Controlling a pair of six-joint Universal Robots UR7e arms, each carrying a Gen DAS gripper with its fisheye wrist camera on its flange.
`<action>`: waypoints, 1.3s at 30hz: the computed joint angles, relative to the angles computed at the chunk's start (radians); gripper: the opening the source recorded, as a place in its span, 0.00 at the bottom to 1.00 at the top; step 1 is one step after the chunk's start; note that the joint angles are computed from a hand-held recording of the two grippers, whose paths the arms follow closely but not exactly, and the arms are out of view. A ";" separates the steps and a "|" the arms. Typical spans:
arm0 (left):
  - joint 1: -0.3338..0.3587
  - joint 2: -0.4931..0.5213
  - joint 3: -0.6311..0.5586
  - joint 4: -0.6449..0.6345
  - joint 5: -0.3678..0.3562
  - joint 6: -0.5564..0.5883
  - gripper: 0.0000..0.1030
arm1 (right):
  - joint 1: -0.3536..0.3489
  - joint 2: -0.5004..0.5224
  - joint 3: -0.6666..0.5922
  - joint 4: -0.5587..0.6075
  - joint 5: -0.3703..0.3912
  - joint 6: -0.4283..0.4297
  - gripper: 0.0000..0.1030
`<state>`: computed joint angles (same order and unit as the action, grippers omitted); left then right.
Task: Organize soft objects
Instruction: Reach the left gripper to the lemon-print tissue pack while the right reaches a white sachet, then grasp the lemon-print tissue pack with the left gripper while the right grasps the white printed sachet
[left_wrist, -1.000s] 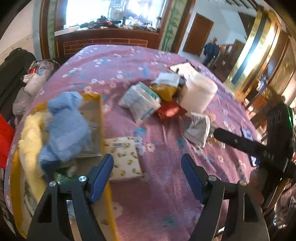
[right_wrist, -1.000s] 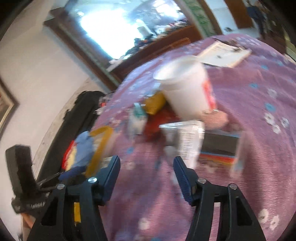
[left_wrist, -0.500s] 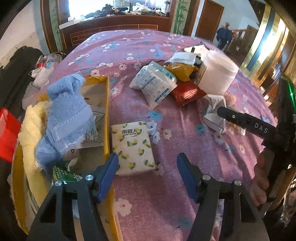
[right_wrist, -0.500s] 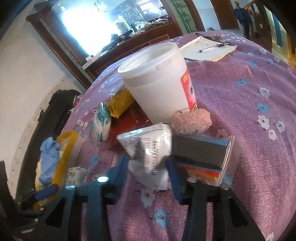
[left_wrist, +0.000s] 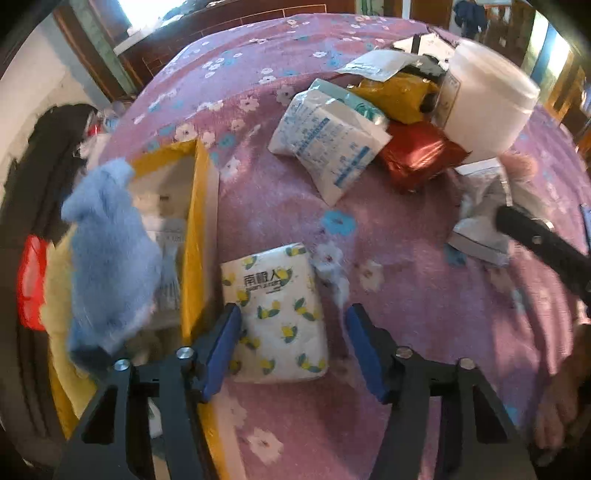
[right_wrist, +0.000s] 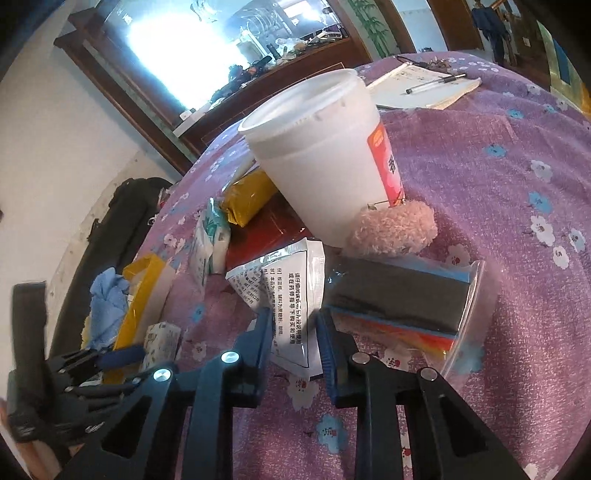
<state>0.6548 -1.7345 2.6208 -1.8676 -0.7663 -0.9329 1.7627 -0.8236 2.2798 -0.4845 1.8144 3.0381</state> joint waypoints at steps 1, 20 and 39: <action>-0.005 -0.012 -0.004 0.022 0.001 -0.026 0.40 | -0.003 0.000 0.001 0.000 -0.006 0.002 0.25; -0.005 -0.068 0.040 -0.124 -0.033 0.085 0.60 | -0.036 -0.027 0.038 -0.019 -0.089 -0.032 0.25; 0.005 -0.046 0.030 -0.108 -0.007 0.101 0.53 | -0.049 -0.029 0.035 -0.003 -0.110 -0.040 0.26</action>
<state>0.6593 -1.7808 2.6506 -1.9761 -0.7729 -0.8320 1.7135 -0.8523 2.3147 -0.4877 1.7041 2.9981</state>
